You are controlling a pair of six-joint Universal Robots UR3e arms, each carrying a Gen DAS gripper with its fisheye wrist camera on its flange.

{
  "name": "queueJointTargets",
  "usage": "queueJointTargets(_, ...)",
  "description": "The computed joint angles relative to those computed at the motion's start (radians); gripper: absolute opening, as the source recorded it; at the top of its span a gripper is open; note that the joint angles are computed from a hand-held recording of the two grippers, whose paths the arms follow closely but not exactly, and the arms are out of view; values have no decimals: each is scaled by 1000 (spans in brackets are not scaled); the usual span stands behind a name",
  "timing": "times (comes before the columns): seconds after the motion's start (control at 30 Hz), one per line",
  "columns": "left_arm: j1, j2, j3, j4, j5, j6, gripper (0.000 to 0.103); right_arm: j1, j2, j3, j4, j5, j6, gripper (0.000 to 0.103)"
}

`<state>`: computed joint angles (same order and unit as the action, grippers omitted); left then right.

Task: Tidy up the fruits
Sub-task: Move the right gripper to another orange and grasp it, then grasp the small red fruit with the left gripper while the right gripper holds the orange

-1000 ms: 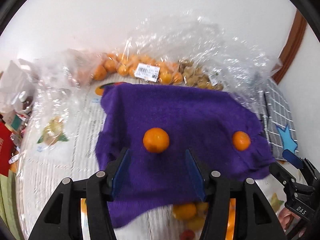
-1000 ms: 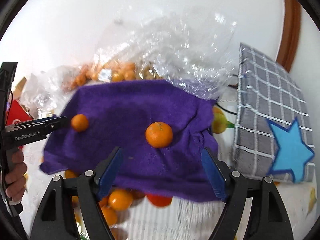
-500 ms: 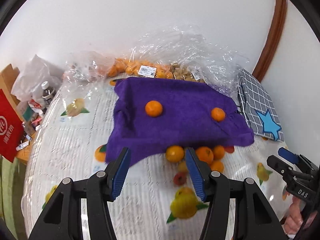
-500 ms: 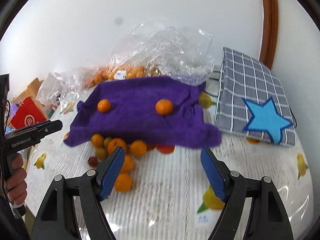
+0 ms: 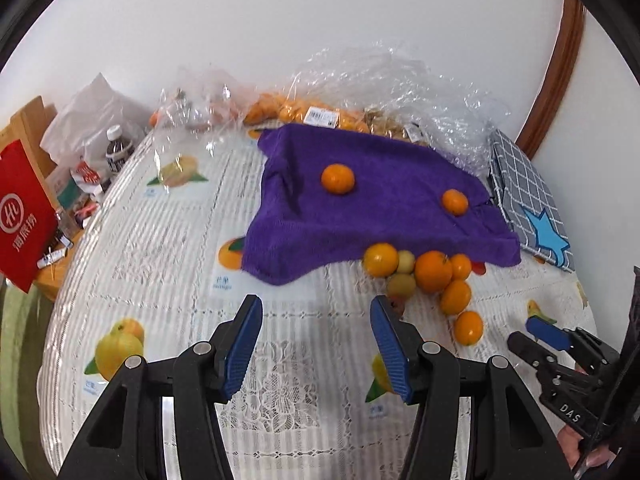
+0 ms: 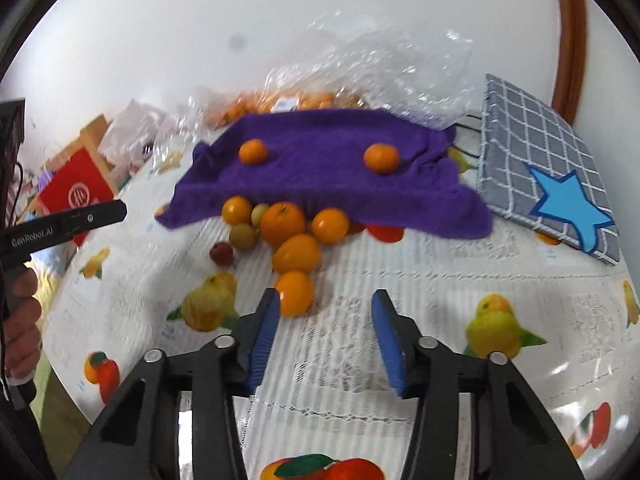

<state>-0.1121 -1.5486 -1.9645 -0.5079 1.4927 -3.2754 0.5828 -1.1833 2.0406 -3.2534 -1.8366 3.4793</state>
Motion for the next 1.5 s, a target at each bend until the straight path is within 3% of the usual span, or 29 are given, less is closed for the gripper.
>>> queueJointTargets(0.33,61,-23,-60,60,-71,44,54,-39,180,-138,-18,122,34,46)
queueJointTargets(0.43,62,-59,-57,89,-95,49,54,-45,226,-176,-10,122,33,34)
queueJointTargets(0.57,41,-121,-43,128,-130,45,54,-46,227,-151,-56,107,-11,34)
queueJointTargets(0.73,-27,-217,-17,208,-141,31,54,-77,166,-2,-166,48,-51,34)
queueJointTargets(0.87,-95,-307,36,269,-110,6,53,-130,157,67,-221,66,-75,34)
queueJointTargets(0.97,-137,-368,105,248,-62,-13,47,-156,158,89,-260,109,-88,34)
queueJointTargets(1.13,-163,-416,127,291,-23,-21,22,-146,183,38,-230,85,-97,33)
queueJointTargets(1.17,-158,-411,111,309,-29,-14,22,-144,185,36,-231,84,-97,33)
queueJointTargets(1.5,20,-361,-104,567,-326,-76,22,-190,173,137,-397,158,-73,33)
